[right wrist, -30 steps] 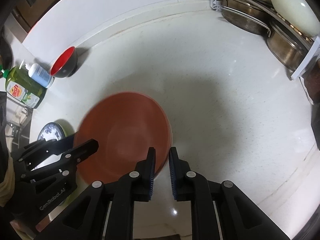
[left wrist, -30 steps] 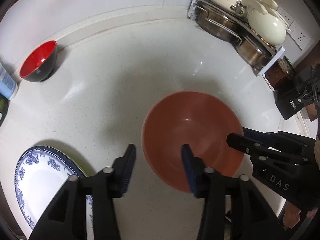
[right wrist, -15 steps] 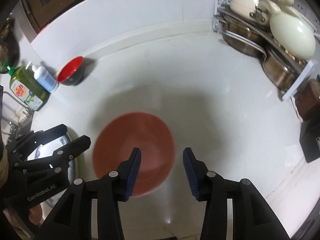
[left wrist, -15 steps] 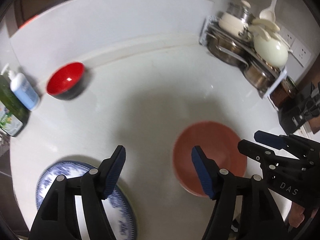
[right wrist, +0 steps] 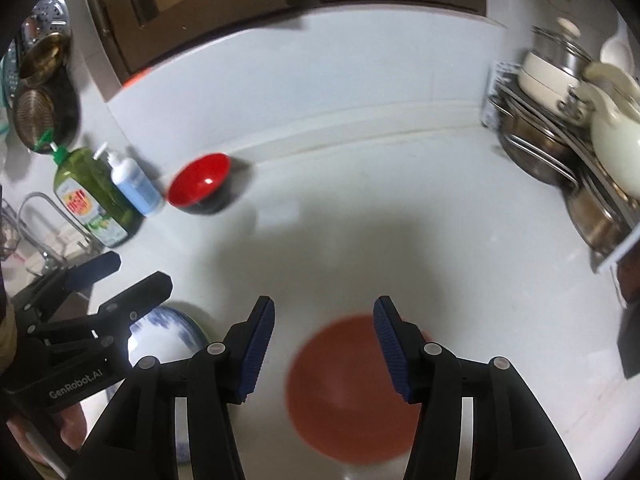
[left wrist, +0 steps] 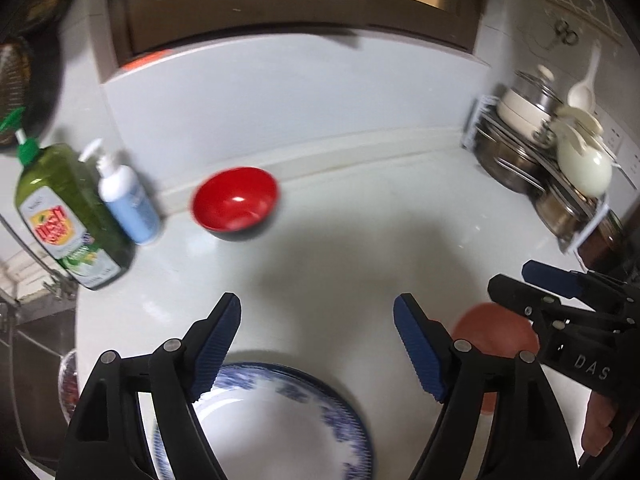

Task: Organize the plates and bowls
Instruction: 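Move both grippers to the red-and-black bowl by the soap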

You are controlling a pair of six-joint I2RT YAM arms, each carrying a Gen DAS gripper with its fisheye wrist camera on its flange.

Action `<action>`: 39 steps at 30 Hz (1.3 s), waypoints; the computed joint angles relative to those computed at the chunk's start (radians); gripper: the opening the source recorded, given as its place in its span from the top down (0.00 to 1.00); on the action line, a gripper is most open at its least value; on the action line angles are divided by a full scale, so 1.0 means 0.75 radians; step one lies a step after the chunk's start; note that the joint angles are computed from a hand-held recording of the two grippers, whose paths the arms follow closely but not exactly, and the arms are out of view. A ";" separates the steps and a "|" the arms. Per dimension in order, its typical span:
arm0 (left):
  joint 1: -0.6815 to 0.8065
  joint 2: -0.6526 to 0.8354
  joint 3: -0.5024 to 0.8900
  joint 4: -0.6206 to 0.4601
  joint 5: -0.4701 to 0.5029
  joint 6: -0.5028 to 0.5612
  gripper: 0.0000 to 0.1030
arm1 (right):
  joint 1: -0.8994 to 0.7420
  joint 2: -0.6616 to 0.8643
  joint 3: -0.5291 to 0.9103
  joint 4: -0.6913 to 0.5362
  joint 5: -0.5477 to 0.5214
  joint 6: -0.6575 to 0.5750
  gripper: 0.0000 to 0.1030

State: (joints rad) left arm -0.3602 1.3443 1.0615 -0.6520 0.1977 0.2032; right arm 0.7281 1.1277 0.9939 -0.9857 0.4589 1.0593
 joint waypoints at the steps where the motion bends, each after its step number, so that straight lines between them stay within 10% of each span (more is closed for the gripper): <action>1: 0.031 0.017 0.020 -0.001 0.003 0.015 0.23 | -0.009 0.033 0.025 0.020 0.004 -0.018 0.49; 39: 0.258 1.013 0.880 0.051 -0.109 0.150 0.25 | -0.475 1.145 0.890 0.333 -0.456 -0.709 0.49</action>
State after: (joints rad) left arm -0.1665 2.1039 1.7215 -0.6139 0.1161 0.3157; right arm 0.3717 1.9862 1.6614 -0.7360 0.1169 0.5278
